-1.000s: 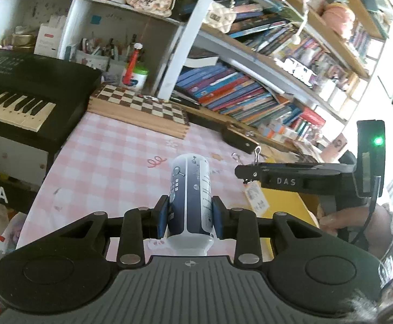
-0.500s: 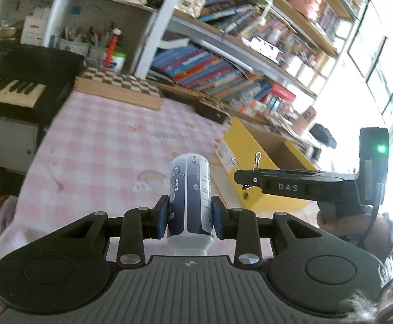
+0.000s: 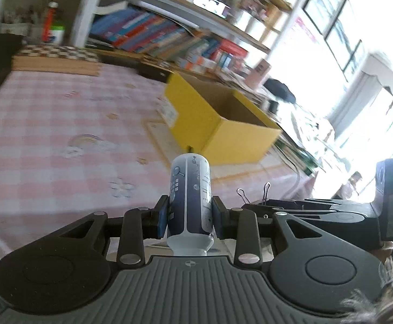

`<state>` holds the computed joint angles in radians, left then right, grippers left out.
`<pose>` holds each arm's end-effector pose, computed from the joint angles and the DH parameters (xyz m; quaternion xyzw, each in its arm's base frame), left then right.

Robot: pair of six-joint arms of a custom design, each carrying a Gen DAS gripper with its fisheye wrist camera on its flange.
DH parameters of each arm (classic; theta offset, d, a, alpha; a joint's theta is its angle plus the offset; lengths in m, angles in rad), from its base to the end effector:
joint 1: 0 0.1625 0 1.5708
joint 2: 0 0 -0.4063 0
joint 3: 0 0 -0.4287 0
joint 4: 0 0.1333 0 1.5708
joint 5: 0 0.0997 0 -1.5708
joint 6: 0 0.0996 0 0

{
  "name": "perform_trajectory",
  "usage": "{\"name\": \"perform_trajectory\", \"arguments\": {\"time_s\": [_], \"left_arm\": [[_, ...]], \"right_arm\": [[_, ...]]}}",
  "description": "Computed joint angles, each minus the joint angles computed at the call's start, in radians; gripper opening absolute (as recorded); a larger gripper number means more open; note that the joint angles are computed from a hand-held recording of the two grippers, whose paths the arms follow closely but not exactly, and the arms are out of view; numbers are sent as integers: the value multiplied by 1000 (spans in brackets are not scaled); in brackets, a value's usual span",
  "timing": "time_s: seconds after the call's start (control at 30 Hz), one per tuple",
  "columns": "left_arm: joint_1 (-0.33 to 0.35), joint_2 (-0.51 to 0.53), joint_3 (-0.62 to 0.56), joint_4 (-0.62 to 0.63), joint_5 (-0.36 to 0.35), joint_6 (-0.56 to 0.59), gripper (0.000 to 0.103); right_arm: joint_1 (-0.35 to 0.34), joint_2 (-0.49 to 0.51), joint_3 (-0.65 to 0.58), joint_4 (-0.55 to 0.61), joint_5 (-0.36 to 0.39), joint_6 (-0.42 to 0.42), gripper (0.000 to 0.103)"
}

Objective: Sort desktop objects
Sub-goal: 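Carry the spray bottle and binder clip over the yellow box with both tools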

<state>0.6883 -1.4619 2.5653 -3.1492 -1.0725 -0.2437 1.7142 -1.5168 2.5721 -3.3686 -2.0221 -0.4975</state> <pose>-0.1677 -0.3722 0.1515 0.2407 0.9125 -0.3207 0.0809 0.1414 -0.3507 0.1966 0.2091 -0.8876 0.3113 0.2675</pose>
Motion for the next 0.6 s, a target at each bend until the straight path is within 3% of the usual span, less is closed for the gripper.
{"name": "perform_trajectory", "arguments": {"time_s": [0.3,0.6], "left_arm": [[-15,145,-65,-25,-66,14,30],[-59,297,-150,-44,-41,-39,30]], "right_arm": [[-91,-153,50,63,8,-1,39],[-207,-267,22,187,105,-78,39]]}}
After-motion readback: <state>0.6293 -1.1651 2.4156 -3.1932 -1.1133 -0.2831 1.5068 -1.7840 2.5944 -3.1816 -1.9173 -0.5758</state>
